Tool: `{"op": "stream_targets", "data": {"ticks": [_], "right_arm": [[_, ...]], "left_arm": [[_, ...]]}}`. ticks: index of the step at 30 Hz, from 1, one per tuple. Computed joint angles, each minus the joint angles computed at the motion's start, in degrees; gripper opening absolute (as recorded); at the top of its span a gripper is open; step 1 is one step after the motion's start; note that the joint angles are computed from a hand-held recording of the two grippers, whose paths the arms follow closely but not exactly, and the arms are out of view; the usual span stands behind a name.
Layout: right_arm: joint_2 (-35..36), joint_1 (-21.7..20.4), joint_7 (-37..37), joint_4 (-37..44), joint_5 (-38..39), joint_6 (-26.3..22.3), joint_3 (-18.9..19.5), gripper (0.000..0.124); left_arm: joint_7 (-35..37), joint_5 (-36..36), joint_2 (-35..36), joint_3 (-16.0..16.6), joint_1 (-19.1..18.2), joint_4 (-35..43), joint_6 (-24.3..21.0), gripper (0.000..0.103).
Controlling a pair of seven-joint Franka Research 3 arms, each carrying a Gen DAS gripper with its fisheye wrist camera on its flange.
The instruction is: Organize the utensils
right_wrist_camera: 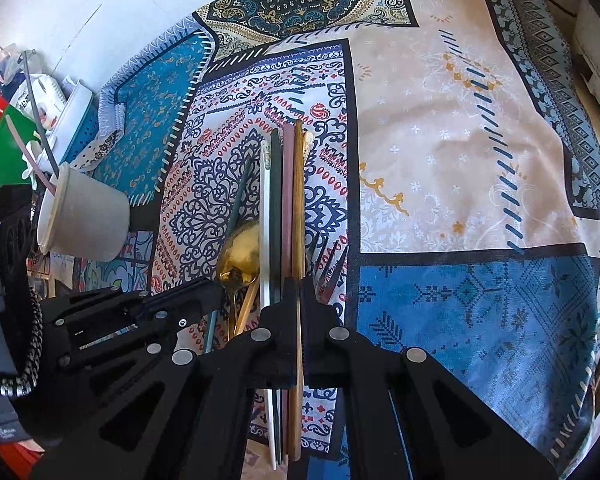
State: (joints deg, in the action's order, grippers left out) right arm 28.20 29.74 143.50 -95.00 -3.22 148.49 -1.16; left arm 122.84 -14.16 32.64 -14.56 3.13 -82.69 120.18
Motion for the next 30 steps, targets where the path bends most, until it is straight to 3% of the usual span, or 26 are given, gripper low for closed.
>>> {"op": "stream_targets", "data": {"ticks": [10,17,22,27,30], "right_arm": [[-1.69,-0.01,-0.11,-1.81,-1.32,0.65,0.20,0.002],[1.29,-0.73,-1.64,2.94,-0.52,-3.02,0.28,0.003],[2.35,-1.22,-1.46,5.31,-0.11,-2.59,-0.72,0.027],[5.67,-3.04,-3.81,10.54,1.85,-6.03,0.16,0.027],[6.61,-3.44,-4.43,11.71,3.01,-7.38,0.29,0.017]], "left_arm": [[4.00,-3.62,-4.74,-0.24,2.18,-4.44,1.78,0.003],[5.72,-6.13,-6.97,0.03,2.31,-6.12,4.04,0.003],[6.25,-7.88,-7.56,0.20,2.71,-6.38,4.70,0.003],[6.17,-8.63,-7.74,0.47,2.91,-6.42,5.35,0.003],[5.91,-8.88,-7.53,0.58,3.07,-6.12,5.50,0.003]]}}
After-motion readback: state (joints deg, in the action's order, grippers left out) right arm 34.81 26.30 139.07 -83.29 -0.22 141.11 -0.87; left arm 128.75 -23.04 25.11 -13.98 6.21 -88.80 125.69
